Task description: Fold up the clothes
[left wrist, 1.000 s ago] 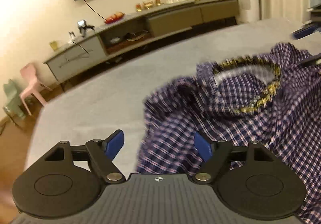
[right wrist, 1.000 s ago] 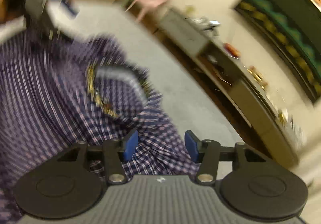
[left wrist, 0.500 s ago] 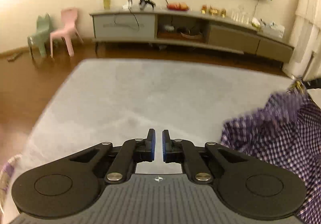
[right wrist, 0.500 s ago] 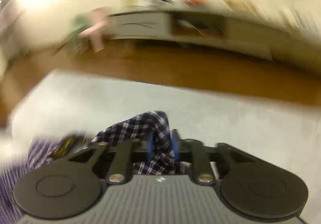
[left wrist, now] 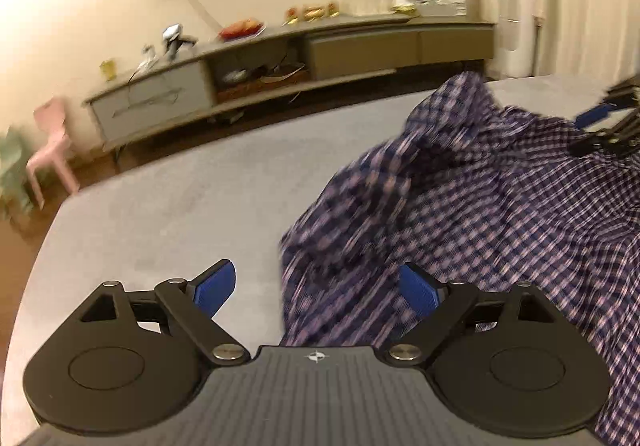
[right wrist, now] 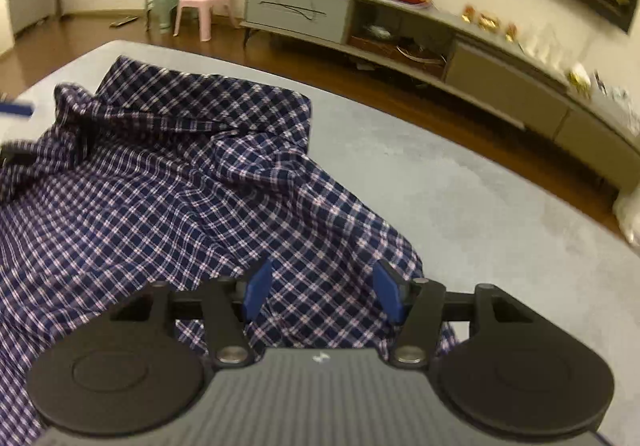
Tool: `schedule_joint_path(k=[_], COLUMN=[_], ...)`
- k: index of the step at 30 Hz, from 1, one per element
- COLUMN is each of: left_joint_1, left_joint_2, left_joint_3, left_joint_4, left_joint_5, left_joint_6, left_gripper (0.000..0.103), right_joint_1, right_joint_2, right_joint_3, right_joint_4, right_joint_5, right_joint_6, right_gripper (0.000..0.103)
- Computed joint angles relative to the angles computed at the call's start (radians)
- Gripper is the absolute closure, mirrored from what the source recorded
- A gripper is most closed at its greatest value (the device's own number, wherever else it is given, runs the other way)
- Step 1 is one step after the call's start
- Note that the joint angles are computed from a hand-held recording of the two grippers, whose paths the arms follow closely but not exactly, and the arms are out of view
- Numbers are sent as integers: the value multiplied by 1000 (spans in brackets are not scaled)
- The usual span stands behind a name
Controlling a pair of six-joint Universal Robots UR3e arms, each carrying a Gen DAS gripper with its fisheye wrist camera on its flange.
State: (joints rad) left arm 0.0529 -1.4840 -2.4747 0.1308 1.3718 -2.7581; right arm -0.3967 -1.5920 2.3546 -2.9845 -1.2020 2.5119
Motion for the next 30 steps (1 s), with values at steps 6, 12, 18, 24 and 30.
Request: schedule_joint_path(k=[6,12,18,24,30], left_joint_1=[-211,-59,102,160,193], left_joint_2=[-361,-476,-89,324,343], left_joint_3=[407,750,317,4,-66], left_joint_4=[-32,-368,-360,-565,-493], left_joint_5=[260,225,-9,-100,-21], left_joint_6=[73,-295,-145,45,14], left_gripper=[19,25,11,2,95], right_joint_1=[186,301,44,-318,-572], right_joint_2=[236,552,182,-261,-501], right_joint_3=[-281,-708,-301,125,246], right_joint_4=[-34,19,36,138,494], right_joint_5=[-25,-238,9,-2,162], right_joint_6=[121,492,395,58,-200], right_gripper=[45,59,44,34,103])
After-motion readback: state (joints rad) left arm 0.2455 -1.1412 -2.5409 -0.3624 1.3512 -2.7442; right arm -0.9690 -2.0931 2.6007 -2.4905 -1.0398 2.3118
